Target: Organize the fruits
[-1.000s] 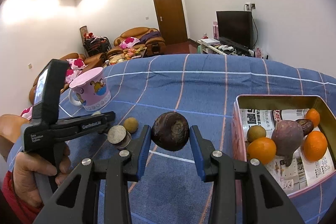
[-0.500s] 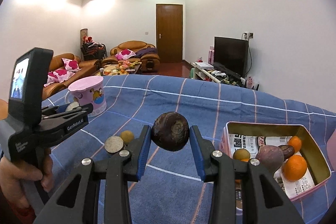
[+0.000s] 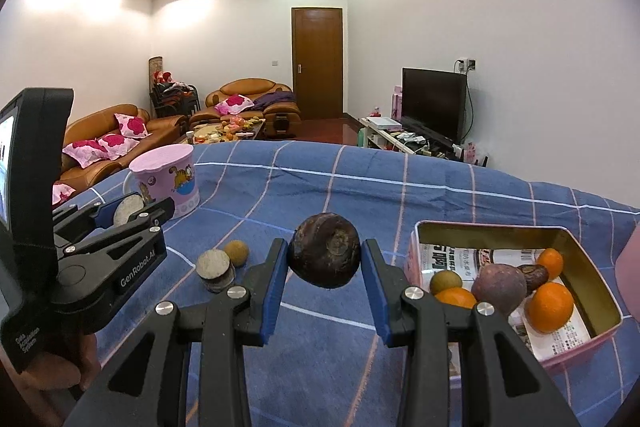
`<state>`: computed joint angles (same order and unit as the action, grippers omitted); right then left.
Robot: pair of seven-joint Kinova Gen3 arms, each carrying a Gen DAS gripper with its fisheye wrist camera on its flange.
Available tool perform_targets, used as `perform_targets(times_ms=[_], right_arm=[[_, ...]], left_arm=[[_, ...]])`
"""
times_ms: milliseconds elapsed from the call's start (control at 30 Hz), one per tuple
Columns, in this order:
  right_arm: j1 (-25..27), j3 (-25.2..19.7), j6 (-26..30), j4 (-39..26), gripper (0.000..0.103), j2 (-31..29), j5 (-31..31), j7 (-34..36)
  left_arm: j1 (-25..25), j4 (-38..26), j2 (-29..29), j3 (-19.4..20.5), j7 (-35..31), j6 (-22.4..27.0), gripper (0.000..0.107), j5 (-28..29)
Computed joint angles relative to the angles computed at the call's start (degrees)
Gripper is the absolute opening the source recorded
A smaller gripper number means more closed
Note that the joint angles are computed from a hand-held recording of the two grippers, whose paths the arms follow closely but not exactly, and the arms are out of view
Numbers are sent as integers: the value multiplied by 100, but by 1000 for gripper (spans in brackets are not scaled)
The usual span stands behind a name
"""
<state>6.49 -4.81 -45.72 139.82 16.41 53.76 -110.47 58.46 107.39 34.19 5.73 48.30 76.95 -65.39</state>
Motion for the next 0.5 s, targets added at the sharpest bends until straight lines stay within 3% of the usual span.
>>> perform_targets(times_ms=[500], right_arm=[[269,153,-179,105,39,-70,355,-14]], left_arm=[[219,-342,166,-30,-43,196,35,102]])
